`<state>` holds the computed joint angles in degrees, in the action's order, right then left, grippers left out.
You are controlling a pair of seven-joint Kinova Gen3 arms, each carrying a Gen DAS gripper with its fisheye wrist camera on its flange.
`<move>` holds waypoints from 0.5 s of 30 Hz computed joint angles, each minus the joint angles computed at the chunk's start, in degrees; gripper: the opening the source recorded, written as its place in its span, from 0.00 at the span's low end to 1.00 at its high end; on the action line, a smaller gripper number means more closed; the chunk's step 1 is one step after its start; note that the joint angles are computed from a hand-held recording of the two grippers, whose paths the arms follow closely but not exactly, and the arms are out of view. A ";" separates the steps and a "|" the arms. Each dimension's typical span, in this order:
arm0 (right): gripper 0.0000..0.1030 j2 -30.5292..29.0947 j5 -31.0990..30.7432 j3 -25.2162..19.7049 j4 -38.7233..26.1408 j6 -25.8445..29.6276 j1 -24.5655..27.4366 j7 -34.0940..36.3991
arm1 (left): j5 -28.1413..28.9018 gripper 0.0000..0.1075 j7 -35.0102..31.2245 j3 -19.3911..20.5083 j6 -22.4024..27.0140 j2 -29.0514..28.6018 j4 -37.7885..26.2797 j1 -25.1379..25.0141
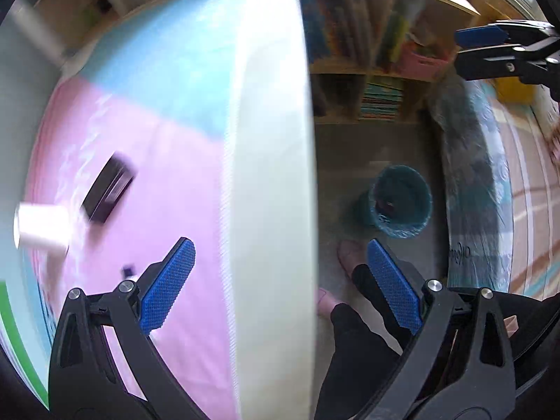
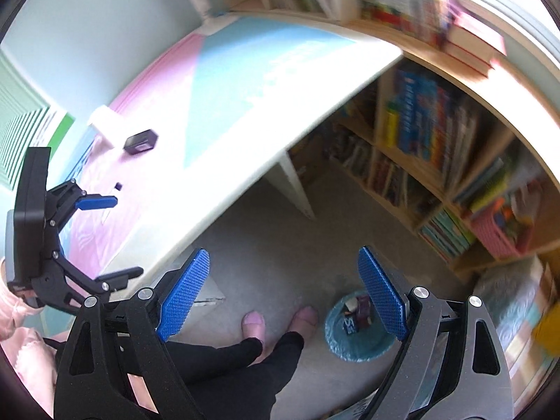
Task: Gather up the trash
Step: 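Return both tools to the mat toward the white paper cup and black box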
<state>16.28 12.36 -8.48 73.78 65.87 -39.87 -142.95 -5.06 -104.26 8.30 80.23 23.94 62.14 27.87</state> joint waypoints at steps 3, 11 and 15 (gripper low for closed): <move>0.84 3.07 -1.11 -0.41 -4.31 0.67 0.57 4.36 | -0.45 0.89 1.71 -1.26 -0.77 -1.58 1.88 -1.46; 0.84 10.94 -3.94 0.56 -16.71 3.94 -0.87 14.22 | -1.60 0.89 5.50 -2.51 -3.19 -5.21 6.76 -5.81; 0.84 14.79 -5.37 1.34 -23.27 6.80 -1.70 18.53 | -1.82 0.89 6.49 -2.80 -3.71 -6.68 8.04 -8.13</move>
